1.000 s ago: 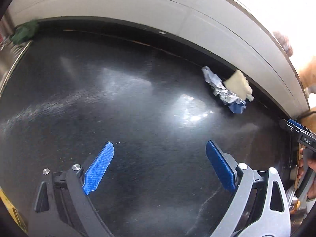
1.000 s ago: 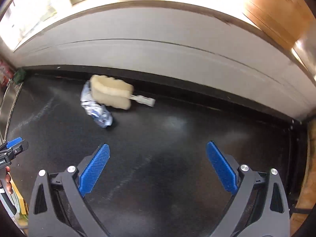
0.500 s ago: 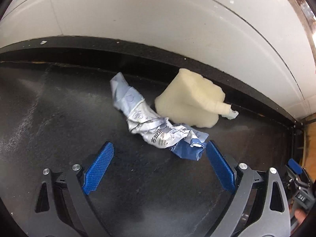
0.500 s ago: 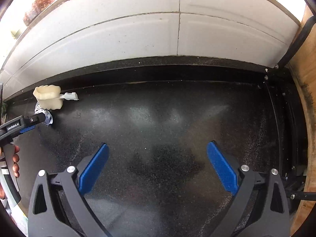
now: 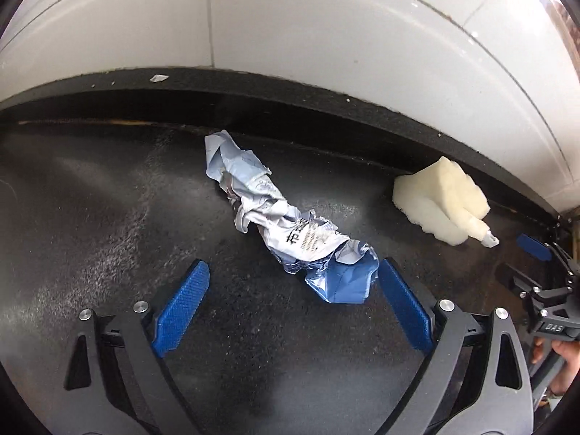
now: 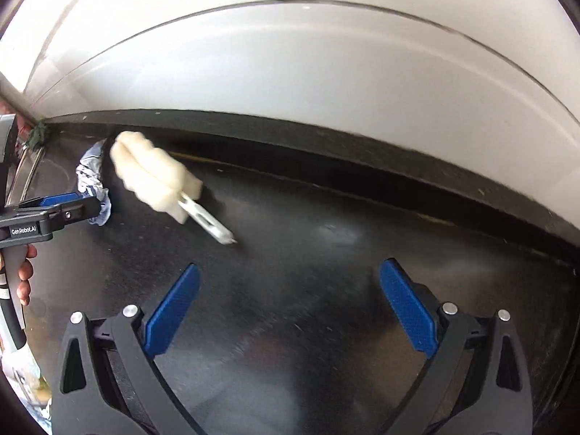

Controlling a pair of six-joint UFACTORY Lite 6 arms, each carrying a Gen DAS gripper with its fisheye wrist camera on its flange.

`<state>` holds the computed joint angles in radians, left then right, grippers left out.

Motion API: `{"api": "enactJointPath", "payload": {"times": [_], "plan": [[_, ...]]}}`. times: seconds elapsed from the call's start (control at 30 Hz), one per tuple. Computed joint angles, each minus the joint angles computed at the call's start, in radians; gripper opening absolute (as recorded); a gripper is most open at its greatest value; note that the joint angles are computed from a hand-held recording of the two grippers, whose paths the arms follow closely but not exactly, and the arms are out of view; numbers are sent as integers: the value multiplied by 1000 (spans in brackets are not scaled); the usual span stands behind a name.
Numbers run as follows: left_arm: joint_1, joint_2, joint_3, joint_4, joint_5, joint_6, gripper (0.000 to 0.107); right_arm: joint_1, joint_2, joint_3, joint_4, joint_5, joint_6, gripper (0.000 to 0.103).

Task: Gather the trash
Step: 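Grasp the crumpled foil wrapper with the left tool while the right tool grasps the cream sponge brush, then carry wrapper and sponge brush over the bin and open both tools to drop them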

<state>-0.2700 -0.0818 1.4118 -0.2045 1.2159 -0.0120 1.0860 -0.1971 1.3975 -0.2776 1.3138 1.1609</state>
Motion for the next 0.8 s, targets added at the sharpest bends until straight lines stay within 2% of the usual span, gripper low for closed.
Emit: {"api": "enactJointPath", "payload": {"times": [0.17,0.33,0.37,0.4,0.47,0.5,0.6,0.8], "plan": [[69,25,78,-108,37,4,92,-70,197,155,51,-90,-207,96],[28,65,47,18,-35,-101,91,-119,302,244,98,-136,-330,95],[10,61,24,38,-49,-115,85,-137,336,271,115,-149,-355,94],[-18,29,-14,100,-100,-87,59,-152,350,279,139,-162,-378,84],[-71,23,-41,185,-147,-85,28,-142,402,345,109,-135,-389,56],[-65,11,-48,164,-135,-103,25,-144,426,381,120,-121,-405,25],[66,10,-34,33,-46,-31,24,-136,438,415,160,-104,-346,22],[300,-192,-183,23,60,63,24,-36,436,515,92,35,-187,22]]}}
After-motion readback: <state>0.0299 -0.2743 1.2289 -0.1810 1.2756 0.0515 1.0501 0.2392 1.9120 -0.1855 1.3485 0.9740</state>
